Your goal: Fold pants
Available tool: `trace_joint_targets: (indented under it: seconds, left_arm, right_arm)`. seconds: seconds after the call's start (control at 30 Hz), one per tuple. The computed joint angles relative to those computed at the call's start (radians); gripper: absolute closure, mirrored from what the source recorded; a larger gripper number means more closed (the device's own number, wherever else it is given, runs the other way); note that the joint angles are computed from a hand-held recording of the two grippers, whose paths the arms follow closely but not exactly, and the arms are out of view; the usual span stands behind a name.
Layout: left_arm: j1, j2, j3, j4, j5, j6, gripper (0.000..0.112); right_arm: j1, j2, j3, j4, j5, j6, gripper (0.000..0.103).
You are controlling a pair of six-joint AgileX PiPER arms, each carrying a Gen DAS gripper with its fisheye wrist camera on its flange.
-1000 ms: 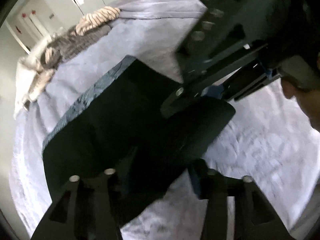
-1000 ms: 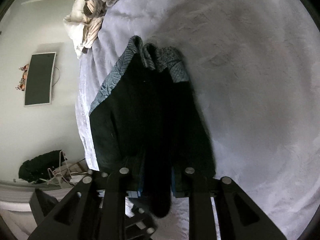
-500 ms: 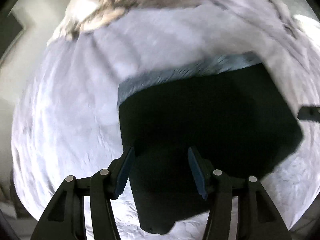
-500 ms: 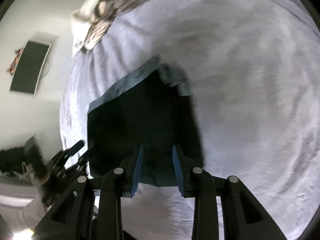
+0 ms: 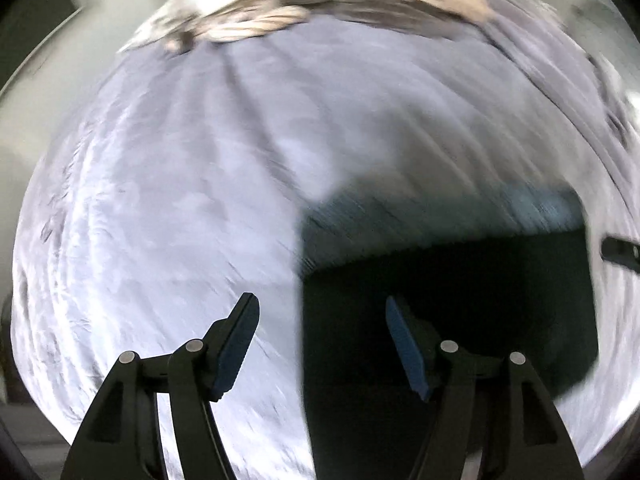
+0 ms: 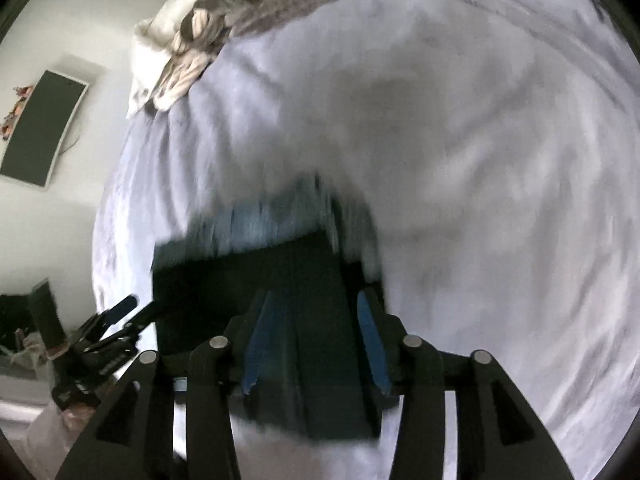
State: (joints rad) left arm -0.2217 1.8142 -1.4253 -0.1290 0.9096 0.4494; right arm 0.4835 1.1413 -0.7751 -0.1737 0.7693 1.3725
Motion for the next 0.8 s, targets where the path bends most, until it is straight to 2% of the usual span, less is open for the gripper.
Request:
trace_joint_targets:
  seconds: [0.1, 0.17, 0.27, 0.3, 0.43, 0.6, 0.8]
  left_arm:
    - [-0.008, 0.102, -0.103, 0.027, 0.023, -0.089, 0.045]
    - [-0.025, 0.123, -0.098, 0.065, 0.004, -0.117, 0.042]
    - [-0.043, 0.132, -0.069, 0.106, -0.044, -0.142, 0.038]
    - [-0.042, 0.132, -0.066, 0.107, -0.044, -0.143, 0.038]
    - [-0.029, 0.127, -0.107, 0.108, 0.014, -0.121, 0.038]
    - [0.048, 0.077, -0.081, 0.063, 0.083, -0.027, 0.038]
    - [0.143, 0.039, -0.026, -0.023, 0.194, 0.089, 0.038]
  right_arm:
    - [-0.103, 0.127, -0.068, 0.041, 0.02, -0.108, 0.055]
    - [-0.145, 0.203, -0.081, 0.069, 0.01, -0.155, 0.056]
    - [-0.182, 0.233, -0.06, 0.088, -0.031, -0.159, 0.054]
    - [-0.189, 0.233, -0.051, 0.093, -0.043, -0.149, 0.05]
    - [-0.183, 0.209, -0.045, 0.093, -0.033, -0.121, 0.046]
    - [-0.109, 0.106, 0.006, 0.115, -0.004, -0.079, 0.044]
    - [0.112, -0.036, 0.15, 0.069, -0.073, 0.221, 0.043]
